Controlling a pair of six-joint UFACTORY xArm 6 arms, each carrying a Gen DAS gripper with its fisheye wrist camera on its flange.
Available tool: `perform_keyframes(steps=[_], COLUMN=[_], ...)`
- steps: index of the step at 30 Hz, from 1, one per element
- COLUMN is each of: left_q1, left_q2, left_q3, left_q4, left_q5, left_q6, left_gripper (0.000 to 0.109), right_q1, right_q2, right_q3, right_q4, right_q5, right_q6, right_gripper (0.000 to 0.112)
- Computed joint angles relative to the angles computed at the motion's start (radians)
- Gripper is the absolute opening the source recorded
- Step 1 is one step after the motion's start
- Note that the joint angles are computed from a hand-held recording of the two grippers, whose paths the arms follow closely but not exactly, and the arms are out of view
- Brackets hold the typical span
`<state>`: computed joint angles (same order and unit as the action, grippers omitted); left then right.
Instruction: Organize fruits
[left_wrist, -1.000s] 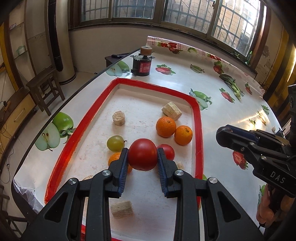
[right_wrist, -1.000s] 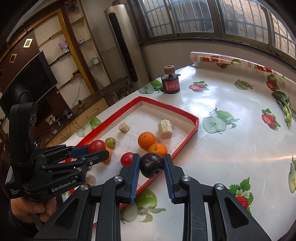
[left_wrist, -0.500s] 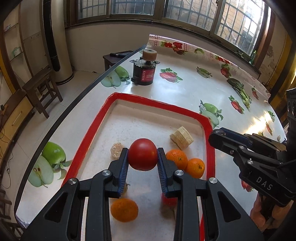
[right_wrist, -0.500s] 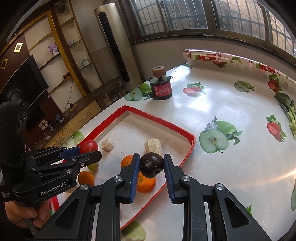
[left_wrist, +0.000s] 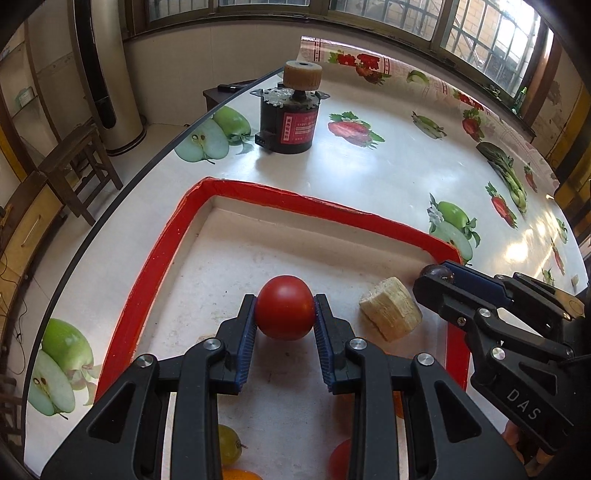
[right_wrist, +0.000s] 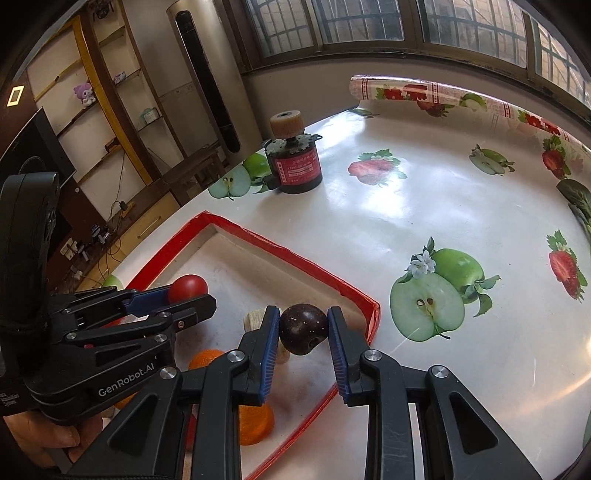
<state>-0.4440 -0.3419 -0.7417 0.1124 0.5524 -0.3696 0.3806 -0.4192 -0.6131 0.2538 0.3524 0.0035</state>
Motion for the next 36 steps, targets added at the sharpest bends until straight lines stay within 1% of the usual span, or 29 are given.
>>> perform_keyframes(steps=[2,5,9,11,12,13,14,15,16,18,25,30,32,34,36], left_q1=[-0.001,-0.004,-0.006,-0.006,-0.007,-0.007,-0.007,-0.009,-0.009,-0.011,-0.029,-0.046,-0.056,-0.071,-0.088], left_q2=[0.007,0.004,0.004,0.002,-0.006,-0.016,-0.031,-0.047,-0.065,-0.105,-0.233,-0.377,-0.438,-0.495,-0.544], left_q3=[0.000,0.001,-0.001,-0.003,0.001,0.008,0.018,0.027,0.038,0.061,0.128,0.207,0.236,0.261,0.282], left_q4=[-0.008,0.015,0.040,0.062,0.075,0.082,0.086,0.101,0.119,0.134,0.140,0.142,0.150,0.178,0.198], left_q5=[0.000,0.000,0.011,0.019,0.026,0.028,0.026,0.028,0.027,0.021,0.054,0.083,0.101,0.124,0.145], left_q6=[0.004,-0.013,-0.043,-0.065,-0.076,-0.081,-0.083,-0.096,-0.114,-0.132,-0.131,-0.139,-0.151,-0.178,-0.201], left_gripper=[0.027,0.028,0.028,0.028,0.028,0.031,0.035,0.046,0.053,0.054,0.054,0.055,0.058,0.061,0.062], right_q1=[-0.002,-0.001,0.001,-0.001,-0.002,-0.003,-0.004,-0.003,-0.003,-0.005,-0.002,0.009,0.014,0.021,0.031], right_q2=[0.005,0.003,0.005,0.000,-0.006,-0.016,-0.024,-0.033,-0.040,-0.052,-0.120,-0.198,-0.233,-0.268,-0.307], right_q3=[0.004,0.008,0.007,0.009,0.012,0.019,0.024,0.029,0.031,0.036,0.067,0.115,0.134,0.150,0.170], right_q4=[0.005,0.036,0.022,0.047,0.053,0.034,0.031,0.048,0.065,0.079,0.128,0.130,0.144,0.148,0.147], right_q5=[-0.003,-0.010,-0.011,-0.007,-0.008,-0.012,-0.018,-0.020,-0.018,-0.015,0.012,0.038,0.055,0.072,0.086], right_q6=[-0.006,-0.033,-0.032,-0.050,-0.055,-0.041,-0.042,-0.059,-0.076,-0.091,-0.160,-0.224,-0.262,-0.290,-0.319], right_gripper=[0.028,0.028,0.029,0.029,0.031,0.037,0.040,0.043,0.046,0.047,0.048,0.051,0.052,0.055,0.058])
